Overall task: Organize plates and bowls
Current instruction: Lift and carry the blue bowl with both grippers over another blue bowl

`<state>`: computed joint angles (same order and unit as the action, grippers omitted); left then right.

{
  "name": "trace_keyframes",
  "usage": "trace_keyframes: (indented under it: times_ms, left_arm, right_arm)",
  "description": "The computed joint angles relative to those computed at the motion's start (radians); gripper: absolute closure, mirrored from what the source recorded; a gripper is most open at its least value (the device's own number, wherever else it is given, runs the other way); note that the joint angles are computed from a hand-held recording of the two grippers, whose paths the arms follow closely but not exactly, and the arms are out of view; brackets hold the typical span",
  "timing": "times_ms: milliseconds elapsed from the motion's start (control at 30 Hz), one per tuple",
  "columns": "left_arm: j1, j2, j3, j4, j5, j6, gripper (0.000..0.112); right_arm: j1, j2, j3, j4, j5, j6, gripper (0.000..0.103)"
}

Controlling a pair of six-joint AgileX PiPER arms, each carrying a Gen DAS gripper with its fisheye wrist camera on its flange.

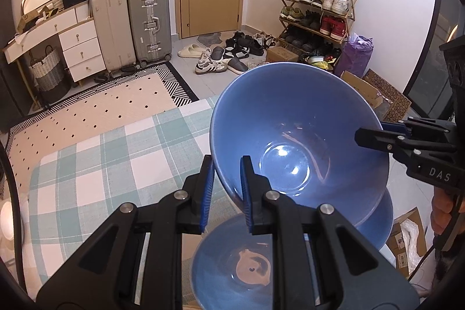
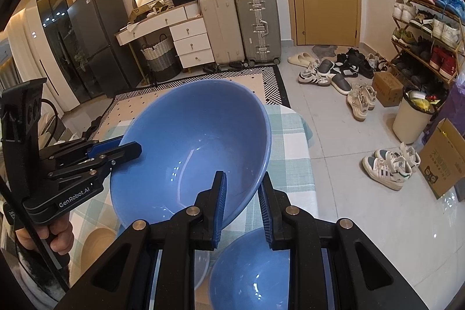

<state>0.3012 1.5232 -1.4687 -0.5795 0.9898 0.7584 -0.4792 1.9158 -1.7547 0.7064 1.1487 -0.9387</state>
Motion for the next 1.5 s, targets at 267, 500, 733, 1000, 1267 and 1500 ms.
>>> trace_keyframes:
  times_ms: [267, 500, 733, 1000, 1267, 1500]
  left_arm:
    - [0.07, -0.085, 0.069, -0.041, 0.031, 0.059, 0.098]
    - [0.161, -0.167, 0.123, -0.091, 0.094, 0.129, 0.098]
    - [0.219, -0.205, 0.159, -0.107, 0.124, 0.179, 0.098]
    - [0.315, -0.253, 0.25, -0.147, 0.165, 0.278, 0.098]
    - [0.373, -0.262, 0.342, -0.159, 0.157, 0.353, 0.098]
    - [0.399, -0.256, 0.397, -0.167, 0.132, 0.404, 0.098]
  right_arm:
    - [-0.006, -0.073, 0.085, 0.025, 0.001, -0.037, 0.08]
    - [-0.019, -0.148, 0.182, 0.055, -0.001, -0.08, 0.08]
    - [-0.03, -0.223, 0.3, 0.075, -0.011, -0.128, 0.08]
    - [-0.045, -0.27, 0.384, 0.095, -0.011, -0.164, 0.08]
    - [-0.05, -0.3, 0.474, 0.088, -0.024, -0.2, 0.08]
    - [-0.045, -0.311, 0.541, 0.086, -0.046, -0.224, 0.08]
